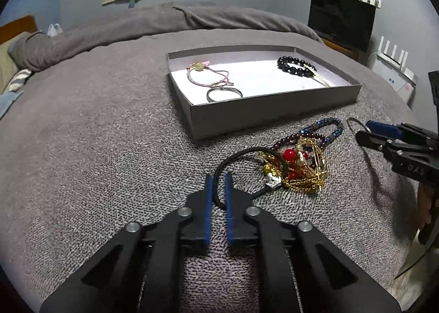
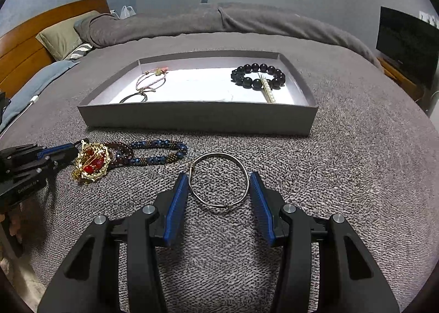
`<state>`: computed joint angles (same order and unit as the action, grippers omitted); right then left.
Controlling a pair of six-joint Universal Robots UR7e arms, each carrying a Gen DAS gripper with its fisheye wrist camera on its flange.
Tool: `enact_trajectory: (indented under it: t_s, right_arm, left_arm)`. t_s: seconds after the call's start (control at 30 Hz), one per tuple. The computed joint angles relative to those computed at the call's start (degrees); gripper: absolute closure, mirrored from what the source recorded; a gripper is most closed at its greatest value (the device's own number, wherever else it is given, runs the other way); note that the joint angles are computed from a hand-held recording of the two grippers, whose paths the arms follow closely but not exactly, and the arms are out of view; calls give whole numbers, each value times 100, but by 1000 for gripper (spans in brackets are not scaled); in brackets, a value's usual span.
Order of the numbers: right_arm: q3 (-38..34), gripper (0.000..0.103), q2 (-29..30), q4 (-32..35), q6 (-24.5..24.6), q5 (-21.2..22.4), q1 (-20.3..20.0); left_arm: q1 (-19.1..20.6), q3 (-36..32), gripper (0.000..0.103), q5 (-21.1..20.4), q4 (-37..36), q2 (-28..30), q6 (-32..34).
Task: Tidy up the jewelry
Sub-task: 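Grasp the silver bangle with the right gripper while the left grasps the black hair tie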
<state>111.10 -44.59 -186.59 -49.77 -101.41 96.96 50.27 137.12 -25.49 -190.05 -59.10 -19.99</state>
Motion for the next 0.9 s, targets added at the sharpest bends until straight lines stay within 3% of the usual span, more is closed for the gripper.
enact_trajectory:
  t_s: [0.13, 0.3, 0.47, 0.77, 0.9]
  right_arm:
    - [11, 56, 2, -53, -62, 51, -8]
    - [103, 56, -75, -251, -63, 335, -51]
    - [123, 56, -83, -347, -88, 390, -46]
    - [171, 56, -164, -436, -65, 588, -59]
    - [153, 56, -203, -320, 5, 646, -62]
  left_arm:
    - [-95, 82, 99, 94, -518, 64, 256]
    - [-375, 208, 99, 522, -2188, 376, 1184]
    - [-333, 248, 99, 519, -2262, 285, 1092]
    - [-540, 281, 99, 658, -3015, 354, 1587]
    - [-612, 290, 99, 673, -2900, 218, 1523]
